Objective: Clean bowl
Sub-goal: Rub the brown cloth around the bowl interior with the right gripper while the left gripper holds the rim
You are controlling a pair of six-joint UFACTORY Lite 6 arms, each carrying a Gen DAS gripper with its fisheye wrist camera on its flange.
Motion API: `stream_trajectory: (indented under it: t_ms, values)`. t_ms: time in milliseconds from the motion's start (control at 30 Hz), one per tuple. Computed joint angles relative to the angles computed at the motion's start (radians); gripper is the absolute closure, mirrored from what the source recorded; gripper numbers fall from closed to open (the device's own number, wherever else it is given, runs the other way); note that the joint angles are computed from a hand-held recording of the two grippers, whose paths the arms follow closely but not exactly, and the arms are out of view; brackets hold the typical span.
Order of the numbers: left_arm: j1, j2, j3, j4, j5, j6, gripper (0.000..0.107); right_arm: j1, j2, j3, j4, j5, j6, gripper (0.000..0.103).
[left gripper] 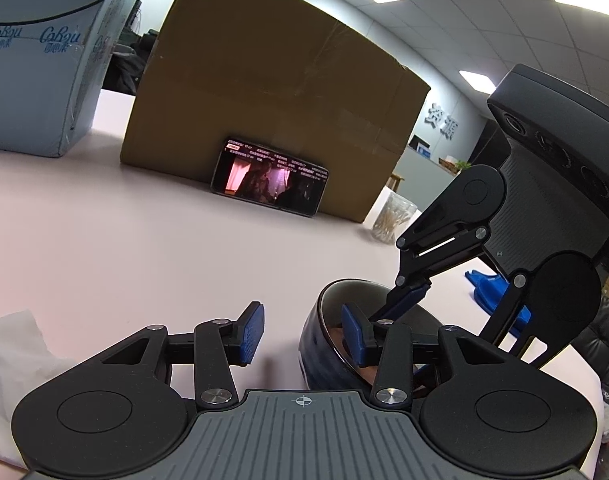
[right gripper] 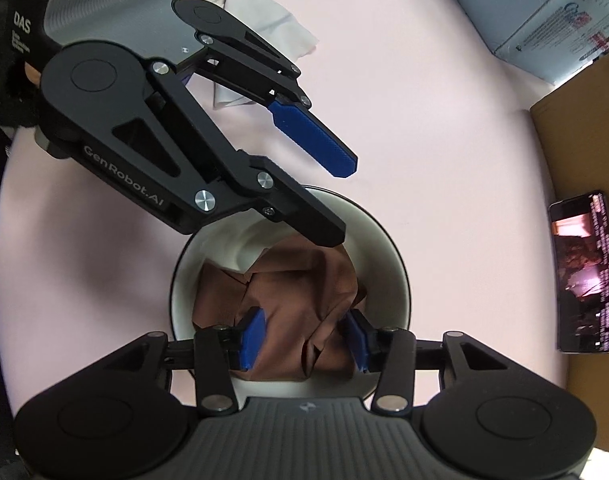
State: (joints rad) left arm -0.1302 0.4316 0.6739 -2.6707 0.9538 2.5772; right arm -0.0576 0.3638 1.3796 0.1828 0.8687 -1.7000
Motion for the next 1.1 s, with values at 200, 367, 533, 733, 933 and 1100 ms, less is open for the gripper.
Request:
stream_trajectory:
  t_ms: [200,367,533,733,933,1100]
  values:
    - [-0.004,-0.008,-0.012,-0.006,0.003,0.004,0.065,0.005,0.032,0.065,-0.037,0.082,0.036,0.055]
    - [-0.005,-0.009,-0.013,-0.007,0.001,0.005,0.065,0.005,0.091,0.124,-0.061,0.115,0.095,0.052]
    - [-0.009,-0.010,-0.013,-0.009,-0.002,0.008,0.065,-0.010,0.119,0.162,-0.036,0.156,0.096,0.060]
    - [-0.013,-0.006,-0.007,-0.007,-0.012,0.003,0.065,-0.024,0.117,0.158,0.038,0.152,0.059,0.085]
    - [-0.012,-0.005,-0.009,-0.005,-0.010,0.002,0.065,-0.033,0.084,0.103,0.086,0.088,0.026,0.086]
    - [-0.015,-0.009,-0.010,-0.008,-0.014,-0.001,0.065,-0.040,0.075,0.088,0.039,0.054,0.051,0.086]
